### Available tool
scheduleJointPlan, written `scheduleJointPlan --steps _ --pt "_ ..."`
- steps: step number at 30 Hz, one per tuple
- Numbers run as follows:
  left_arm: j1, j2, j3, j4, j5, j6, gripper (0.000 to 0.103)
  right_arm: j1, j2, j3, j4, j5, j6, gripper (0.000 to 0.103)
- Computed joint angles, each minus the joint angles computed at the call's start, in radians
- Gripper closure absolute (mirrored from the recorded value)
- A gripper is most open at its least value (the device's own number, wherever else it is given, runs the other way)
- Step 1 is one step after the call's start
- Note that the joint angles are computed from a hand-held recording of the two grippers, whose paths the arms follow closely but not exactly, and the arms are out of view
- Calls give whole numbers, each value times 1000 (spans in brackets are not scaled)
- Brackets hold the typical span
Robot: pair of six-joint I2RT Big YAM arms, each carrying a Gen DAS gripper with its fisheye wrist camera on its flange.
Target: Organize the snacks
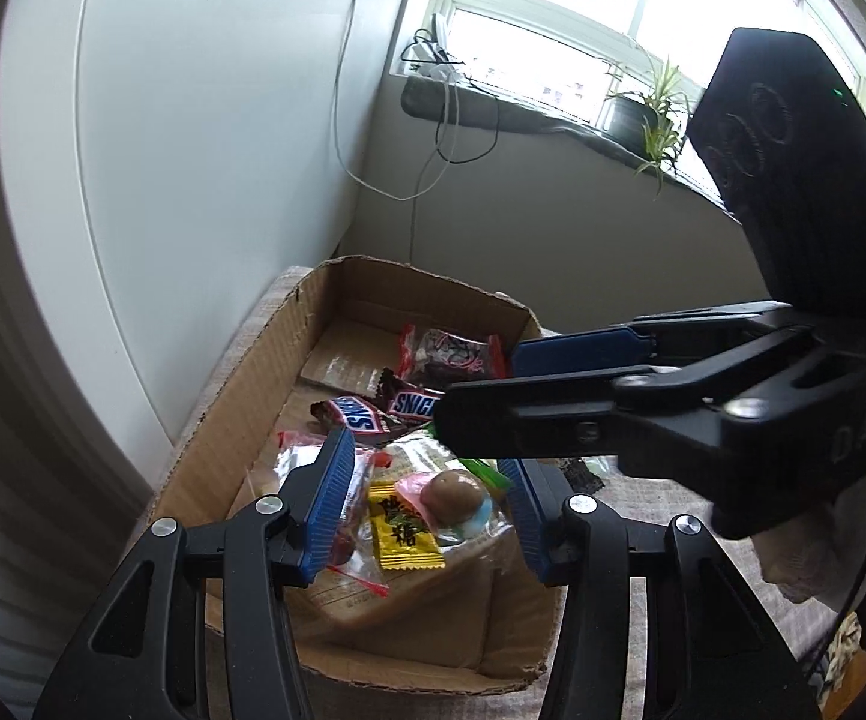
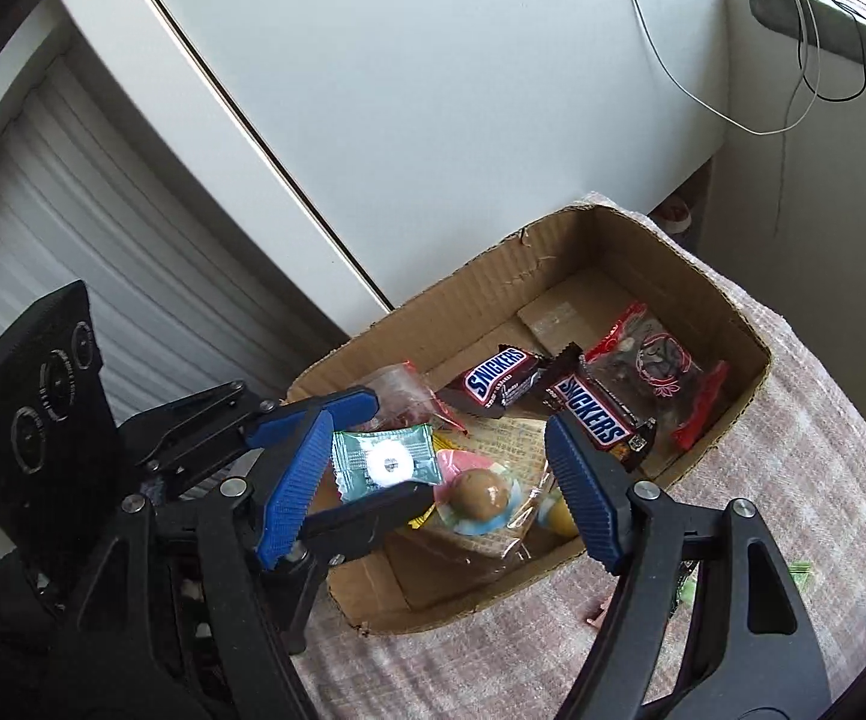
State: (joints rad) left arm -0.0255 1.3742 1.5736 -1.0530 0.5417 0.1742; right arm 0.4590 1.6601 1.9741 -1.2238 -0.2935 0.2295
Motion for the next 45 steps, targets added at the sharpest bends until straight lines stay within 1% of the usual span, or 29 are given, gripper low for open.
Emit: scheduleJointPlan --steps 2,4,9,11,13,17,20,23,26,32,35,36,37,40,41,42,43,44,45 --pt "17 15 4 1 -5 -31 55 -1 -6 -4 -4 -7 -2 26" --pt "29 17 1 9 -15 -45 55 -3 -18 -16 -7 -7 -6 26" --pt "29 17 -3 8 -39 -28 55 -14 -38 -39 -2 -2 -5 26" --pt "28 11 -8 15 -31 -28 57 -21 -48 -49 -1 -11 0 26" --pt "28 -1 -14 14 -14 -20 57 -23 -54 -54 -2 -3 -1 26" --pt "17 -21 -21 -16 32 31 57 -29 -56 -53 0 2 10 26" --pt "7 -41 -33 -6 36 40 57 -28 -51 -42 -7 6 9 26" --pt "6 -47 -33 2 28 29 57 -23 -51 -37 -13 19 5 26" --pt "2 -51 -30 -6 23 40 57 -21 -58 -42 -14 29 -5 26" --pt "-5 -79 -34 -32 56 44 57 -33 -100 -89 -5 83 -17 26" --pt "-26 -97 -38 -39 70 45 57 -57 -140 -144 10 108 -18 26" --pt "-34 -101 -40 -43 72 46 57 -79 -172 -188 16 135 -21 26" --pt "-46 -103 -41 -46 72 46 57 -79 -172 -188 16 135 -21 26" --pt "-87 -111 -56 -54 65 52 57 -123 -234 -279 23 201 -49 26" --pt "-101 -113 -61 -57 64 52 58 -123 -234 -279 23 201 -49 26" --pt "-116 -111 -65 -62 61 53 61 -140 -256 -318 21 238 -72 26" --pt "-132 -111 -70 -66 57 53 63 -140 -256 -318 21 238 -72 26" --pt "-149 -110 -76 -68 51 54 65 -146 -265 -336 21 256 -81 27" --pt "-167 -111 -83 -69 44 54 65 -155 -274 -353 20 266 -92 31"
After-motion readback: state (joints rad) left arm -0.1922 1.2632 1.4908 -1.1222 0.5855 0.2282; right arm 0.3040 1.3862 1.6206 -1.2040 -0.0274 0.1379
